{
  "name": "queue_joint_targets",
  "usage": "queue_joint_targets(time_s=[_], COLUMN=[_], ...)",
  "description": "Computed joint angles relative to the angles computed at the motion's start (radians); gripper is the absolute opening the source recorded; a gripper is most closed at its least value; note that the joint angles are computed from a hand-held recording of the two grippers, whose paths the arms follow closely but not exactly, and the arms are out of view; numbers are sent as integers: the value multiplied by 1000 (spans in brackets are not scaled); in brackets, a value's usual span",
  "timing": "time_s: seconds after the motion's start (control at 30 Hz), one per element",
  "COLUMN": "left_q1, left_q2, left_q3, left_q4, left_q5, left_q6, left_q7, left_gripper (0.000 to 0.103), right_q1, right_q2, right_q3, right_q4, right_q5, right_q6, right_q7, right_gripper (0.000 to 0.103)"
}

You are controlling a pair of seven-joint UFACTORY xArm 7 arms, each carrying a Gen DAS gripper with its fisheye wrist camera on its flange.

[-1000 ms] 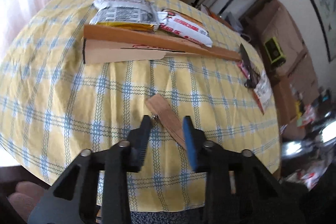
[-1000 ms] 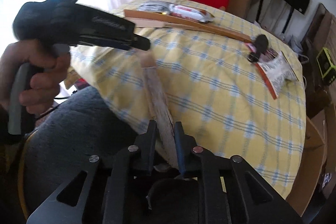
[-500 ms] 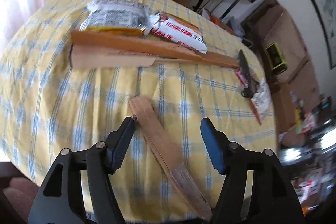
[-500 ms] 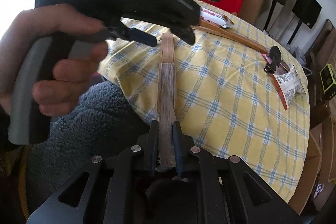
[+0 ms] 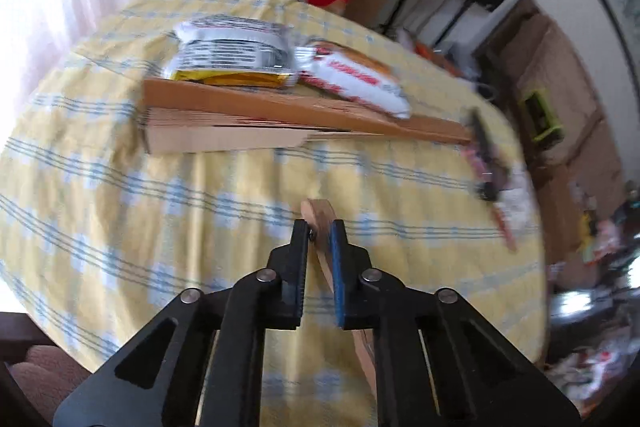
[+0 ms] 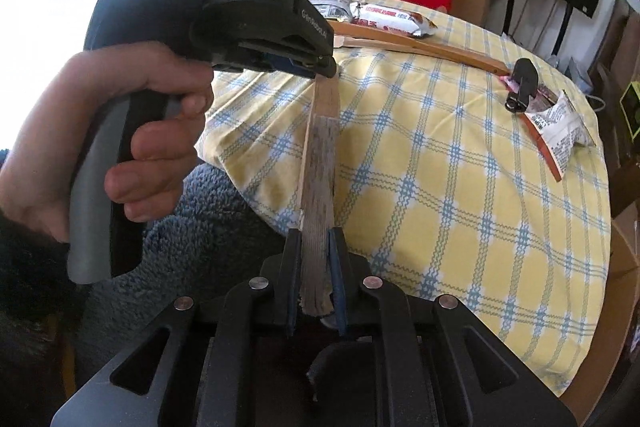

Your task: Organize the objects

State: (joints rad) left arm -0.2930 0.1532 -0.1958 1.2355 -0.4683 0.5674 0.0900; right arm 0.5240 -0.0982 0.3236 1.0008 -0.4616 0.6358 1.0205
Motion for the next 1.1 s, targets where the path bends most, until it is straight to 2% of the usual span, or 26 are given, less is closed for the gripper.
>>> queue_joint_targets(time_s=[0.07,0.2,0.27,0.43,0.7,1.1], left_q1=[20,32,27,6,-9,-56], left_q2=[-12,-38,-49,-84,-165,-284], left_q3=[-7,2,6,15,31,55], left_q4=[4,10,12,-7,-34,-77], left_q5=[-71,-143,-145,-96,-107,-76], left_q6=[22,54,54,15,0,-22], left_q7=[52,97,99,70,75,55], left_gripper=[8,7,7,7,7,7], right_q1=[1,-6,-8,-4,5,-10], right_q2=[-5,-15,-18,-3,-52,-132], right_q3=[1,-2,1,17,40,92], right_q4=[-12,-34,-39,6,11,24], right_q5=[4,18,22,-47,-108,-143], right_q6=[-12,-59,-70,-10,46,134], right_q7=[2,17,27,54,136,170], right_gripper=[14,13,13,12,11,12])
